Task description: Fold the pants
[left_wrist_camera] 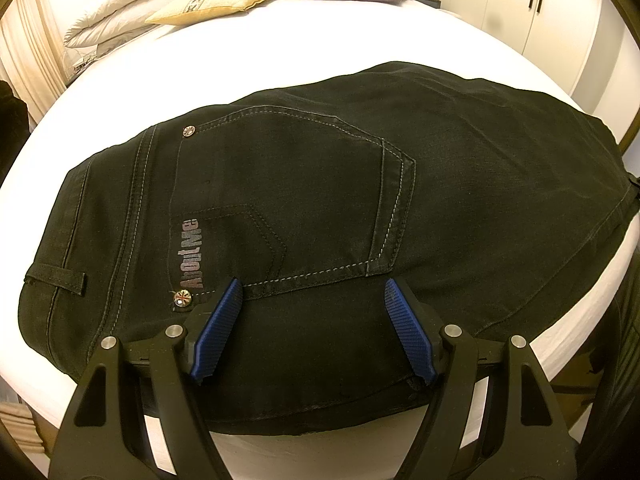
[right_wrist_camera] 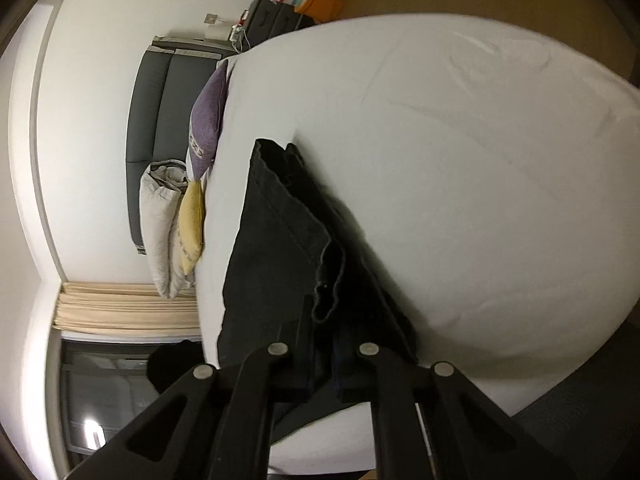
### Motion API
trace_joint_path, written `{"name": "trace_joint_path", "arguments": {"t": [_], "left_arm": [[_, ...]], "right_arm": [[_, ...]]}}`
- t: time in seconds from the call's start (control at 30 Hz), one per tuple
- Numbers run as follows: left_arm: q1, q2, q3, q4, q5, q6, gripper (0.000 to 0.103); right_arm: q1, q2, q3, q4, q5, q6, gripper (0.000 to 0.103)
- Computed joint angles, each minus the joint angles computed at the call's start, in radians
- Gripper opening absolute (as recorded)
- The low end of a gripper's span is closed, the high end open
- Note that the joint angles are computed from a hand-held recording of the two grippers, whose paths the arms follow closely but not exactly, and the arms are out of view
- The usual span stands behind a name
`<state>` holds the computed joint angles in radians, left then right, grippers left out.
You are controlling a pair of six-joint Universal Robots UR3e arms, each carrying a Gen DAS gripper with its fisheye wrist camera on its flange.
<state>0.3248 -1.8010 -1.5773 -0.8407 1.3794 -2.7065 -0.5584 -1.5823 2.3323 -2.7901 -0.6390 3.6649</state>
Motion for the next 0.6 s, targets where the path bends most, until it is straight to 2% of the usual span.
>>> {"name": "trace_joint_path", "arguments": {"t": [0.13, 0.4, 0.53, 0.6], "left_arm": [[0.000, 0.000, 0.002, -0.005, 0.001, 0.004, 0.073], [-0.002, -0.010, 0.064, -0.103, 0.011, 0.068, 0.074], [0.009, -0.011, 0.079, -0.135, 0.004, 0.094, 0.074], [0.012, -0.010, 0.084, -0.146, 0.004, 0.104, 0.074]], "right_arm": [[0.041, -0.085, -0.033, 0.034, -0.083, 0.011, 0.006], [0.014, -0.214, 0.028, 0.155, -0.116, -0.014, 0.006], [-0.002, -0.136, 0.128, -0.006, -0.106, -0.001, 0.005], [0.019, -0.147, 0.094, 0.016, -0.136, -0.001, 0.005]]}}
